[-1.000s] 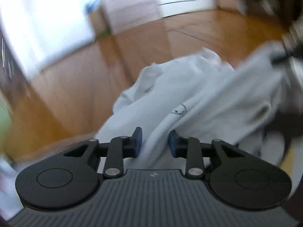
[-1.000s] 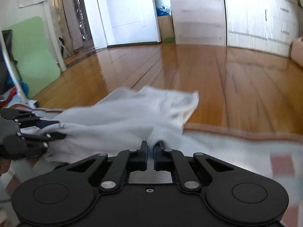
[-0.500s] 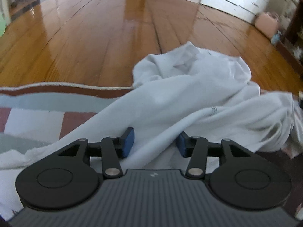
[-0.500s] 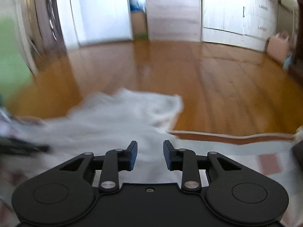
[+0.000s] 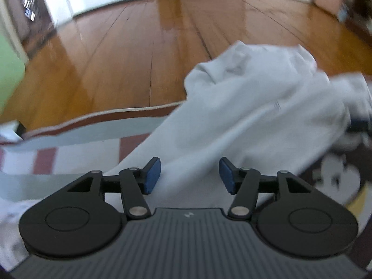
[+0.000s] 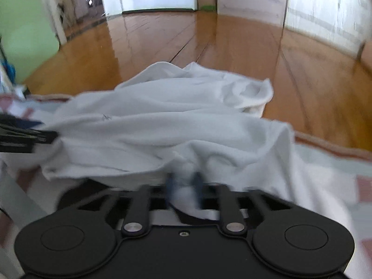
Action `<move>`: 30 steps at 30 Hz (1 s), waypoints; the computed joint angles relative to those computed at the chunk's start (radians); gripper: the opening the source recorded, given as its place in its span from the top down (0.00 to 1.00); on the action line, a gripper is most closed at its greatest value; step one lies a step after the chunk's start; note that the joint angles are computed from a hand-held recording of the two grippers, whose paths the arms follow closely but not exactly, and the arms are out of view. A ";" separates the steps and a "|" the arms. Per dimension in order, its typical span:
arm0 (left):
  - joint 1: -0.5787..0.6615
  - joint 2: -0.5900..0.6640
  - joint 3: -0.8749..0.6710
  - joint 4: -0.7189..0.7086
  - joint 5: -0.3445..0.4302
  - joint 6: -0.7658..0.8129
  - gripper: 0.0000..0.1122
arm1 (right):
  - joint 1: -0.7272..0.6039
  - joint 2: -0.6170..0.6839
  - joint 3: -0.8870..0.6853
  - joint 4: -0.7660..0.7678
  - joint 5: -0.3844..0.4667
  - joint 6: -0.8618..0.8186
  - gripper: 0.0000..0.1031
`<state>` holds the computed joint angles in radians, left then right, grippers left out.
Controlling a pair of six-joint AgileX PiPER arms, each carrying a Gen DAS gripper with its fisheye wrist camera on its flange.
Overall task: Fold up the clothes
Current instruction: 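Pull the held edge toward the left gripper to straighten the garment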
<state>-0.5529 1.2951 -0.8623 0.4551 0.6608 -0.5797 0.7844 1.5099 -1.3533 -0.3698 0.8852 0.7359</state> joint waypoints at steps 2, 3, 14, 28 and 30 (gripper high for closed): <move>-0.018 -0.041 0.033 -0.069 0.016 0.042 0.49 | 0.023 -0.037 0.024 -0.038 0.017 0.027 1.00; -0.017 -0.054 0.048 -0.125 0.017 0.075 0.49 | 0.035 -0.055 0.035 -0.057 0.026 0.041 1.00; -0.022 0.052 0.052 0.062 -0.081 -0.222 0.49 | -0.011 -0.108 0.101 0.059 -0.116 0.054 0.61; -0.129 0.089 0.053 0.171 -0.032 -0.262 0.37 | 0.085 -0.017 0.004 -0.019 0.046 0.056 0.90; -0.196 0.045 0.083 0.283 0.020 -0.369 0.37 | 0.139 -0.064 -0.004 -0.032 0.072 0.036 0.90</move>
<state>-0.7488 1.3404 -0.7796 0.7381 0.6810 -0.9489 0.9239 1.4458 -1.3570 -0.4021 0.9576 0.7723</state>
